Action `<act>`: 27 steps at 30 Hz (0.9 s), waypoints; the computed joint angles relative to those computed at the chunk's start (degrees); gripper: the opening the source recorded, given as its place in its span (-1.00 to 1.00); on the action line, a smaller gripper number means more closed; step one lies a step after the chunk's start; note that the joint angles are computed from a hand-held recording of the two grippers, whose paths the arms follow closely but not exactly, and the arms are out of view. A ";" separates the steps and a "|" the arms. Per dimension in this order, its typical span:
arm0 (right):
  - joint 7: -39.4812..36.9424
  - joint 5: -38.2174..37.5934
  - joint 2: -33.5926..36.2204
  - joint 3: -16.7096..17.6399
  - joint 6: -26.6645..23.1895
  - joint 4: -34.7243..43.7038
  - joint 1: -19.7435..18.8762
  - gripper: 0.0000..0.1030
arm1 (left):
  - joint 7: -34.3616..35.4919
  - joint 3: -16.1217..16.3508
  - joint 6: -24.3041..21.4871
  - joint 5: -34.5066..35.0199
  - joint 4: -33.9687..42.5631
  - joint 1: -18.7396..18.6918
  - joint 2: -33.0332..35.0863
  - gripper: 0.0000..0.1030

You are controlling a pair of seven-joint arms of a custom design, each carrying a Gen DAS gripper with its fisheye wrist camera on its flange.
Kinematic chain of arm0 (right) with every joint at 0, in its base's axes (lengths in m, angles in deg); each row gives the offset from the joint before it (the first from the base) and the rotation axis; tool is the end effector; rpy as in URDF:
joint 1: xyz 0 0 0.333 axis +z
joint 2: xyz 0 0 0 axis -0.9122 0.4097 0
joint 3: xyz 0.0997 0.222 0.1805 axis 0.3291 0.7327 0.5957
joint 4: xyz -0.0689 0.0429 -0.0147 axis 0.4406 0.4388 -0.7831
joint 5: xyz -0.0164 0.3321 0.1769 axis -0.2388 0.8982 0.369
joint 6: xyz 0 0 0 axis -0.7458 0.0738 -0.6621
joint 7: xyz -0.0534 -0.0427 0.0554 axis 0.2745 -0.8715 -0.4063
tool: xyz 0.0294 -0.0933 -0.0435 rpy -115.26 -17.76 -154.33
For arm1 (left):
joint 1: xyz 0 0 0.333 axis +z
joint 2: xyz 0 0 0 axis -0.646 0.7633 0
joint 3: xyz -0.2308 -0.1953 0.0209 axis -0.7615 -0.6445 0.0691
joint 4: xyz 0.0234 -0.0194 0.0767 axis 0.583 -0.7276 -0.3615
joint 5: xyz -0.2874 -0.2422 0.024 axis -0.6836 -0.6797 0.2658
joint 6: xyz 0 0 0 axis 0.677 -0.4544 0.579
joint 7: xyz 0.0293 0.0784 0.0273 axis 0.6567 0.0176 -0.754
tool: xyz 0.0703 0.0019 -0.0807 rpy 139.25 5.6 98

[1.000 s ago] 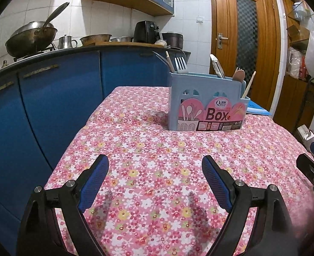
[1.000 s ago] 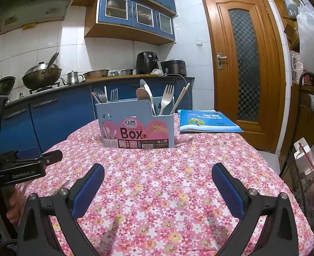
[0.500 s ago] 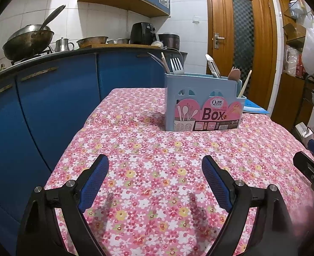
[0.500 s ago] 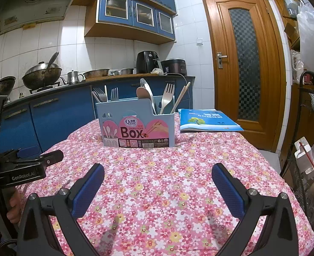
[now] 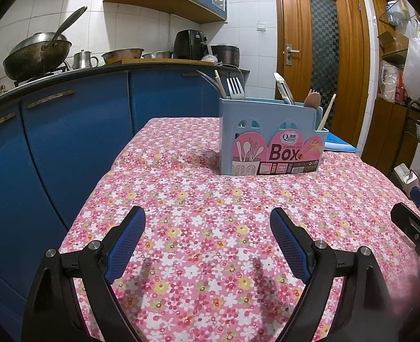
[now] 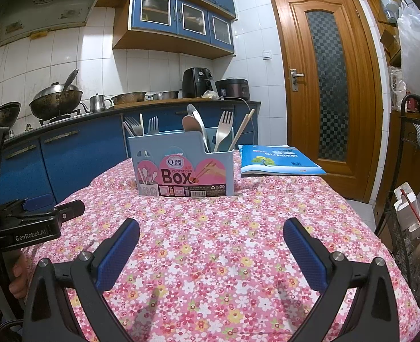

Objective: Organize utensils

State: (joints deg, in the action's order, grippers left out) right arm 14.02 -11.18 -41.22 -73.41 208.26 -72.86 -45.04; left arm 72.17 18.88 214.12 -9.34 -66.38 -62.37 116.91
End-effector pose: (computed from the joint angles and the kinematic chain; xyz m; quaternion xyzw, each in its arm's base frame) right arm 0.5742 0.1332 0.4968 -0.5605 0.5966 -0.3890 0.4227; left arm 0.6504 -0.3367 0.5002 -0.5467 0.6644 -0.4002 0.3155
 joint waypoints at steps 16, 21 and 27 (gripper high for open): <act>-0.32 0.36 -0.05 -0.04 -0.11 0.11 0.04 0.99 | 0.20 -0.04 -0.01 -0.17 -0.02 -0.01 0.03 0.75; -0.42 0.43 -0.05 -0.04 -0.11 0.13 0.06 0.99 | 0.04 0.05 0.01 -0.05 0.01 -0.08 0.05 0.75; -0.42 0.46 -0.03 -0.03 -0.11 0.15 0.05 0.99 | 0.15 -0.01 0.07 -0.12 -0.02 0.00 0.03 0.75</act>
